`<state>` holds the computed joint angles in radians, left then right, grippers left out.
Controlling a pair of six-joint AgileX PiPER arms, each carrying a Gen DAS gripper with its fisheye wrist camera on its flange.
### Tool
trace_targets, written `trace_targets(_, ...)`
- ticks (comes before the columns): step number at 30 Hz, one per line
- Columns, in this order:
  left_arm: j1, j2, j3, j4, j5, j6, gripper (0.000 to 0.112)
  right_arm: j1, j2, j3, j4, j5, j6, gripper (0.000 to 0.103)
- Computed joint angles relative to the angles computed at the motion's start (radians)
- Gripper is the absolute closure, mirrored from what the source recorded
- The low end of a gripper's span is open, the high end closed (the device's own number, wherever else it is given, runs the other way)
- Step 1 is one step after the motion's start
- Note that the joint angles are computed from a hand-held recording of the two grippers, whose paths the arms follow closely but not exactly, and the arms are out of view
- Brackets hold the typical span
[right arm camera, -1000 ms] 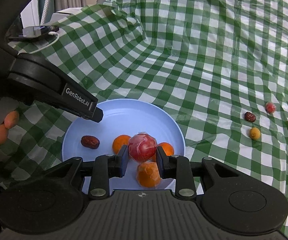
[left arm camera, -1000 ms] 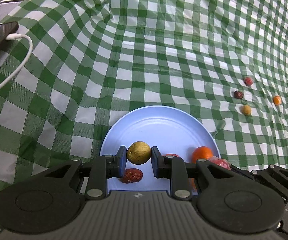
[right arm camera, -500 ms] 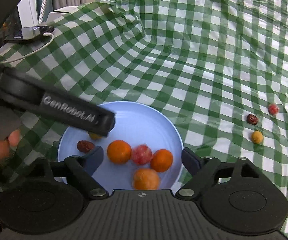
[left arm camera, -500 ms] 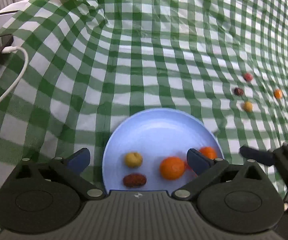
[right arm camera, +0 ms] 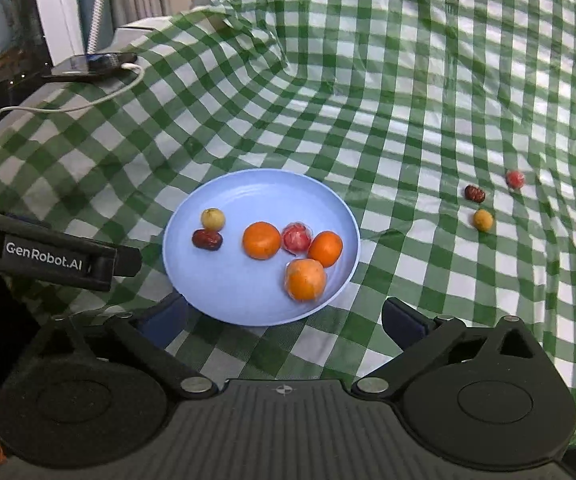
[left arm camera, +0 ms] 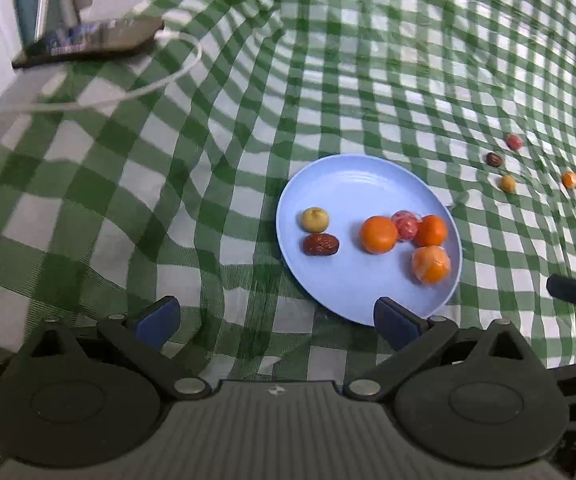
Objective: Organize fruits
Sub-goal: 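Lift both open grippers away from the plate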
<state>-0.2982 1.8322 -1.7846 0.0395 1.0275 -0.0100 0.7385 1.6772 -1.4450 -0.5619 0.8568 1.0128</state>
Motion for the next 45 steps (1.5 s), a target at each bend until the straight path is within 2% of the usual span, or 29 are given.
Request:
trace_targets(10, -0.051, -0.156, 0.137, 0.019, -0.098, 0.0, 0.01, 0.116, -0.094, 0.063, -0.178, 0.07, 0.173, 0.001)
trace_targets(17, -0.079, -0.214, 0.186, 0.047, -0.117, -0.03, 0.01, 0.167, -0.123, 0.085, -0.245, 0.094, 0.238, 0.001)
trace_targets(25, -0.099, -0.23, 0.199, 0.057, -0.124, -0.024, 0.01, 0.187, -0.131, 0.093, -0.277, 0.118, 0.297, 0.001)
trace_targets(45, -0.093, -0.215, 0.189, 0.047, -0.112, -0.018, 0.01, 0.195, -0.112, 0.081, -0.273, 0.126, 0.303, 0.001)
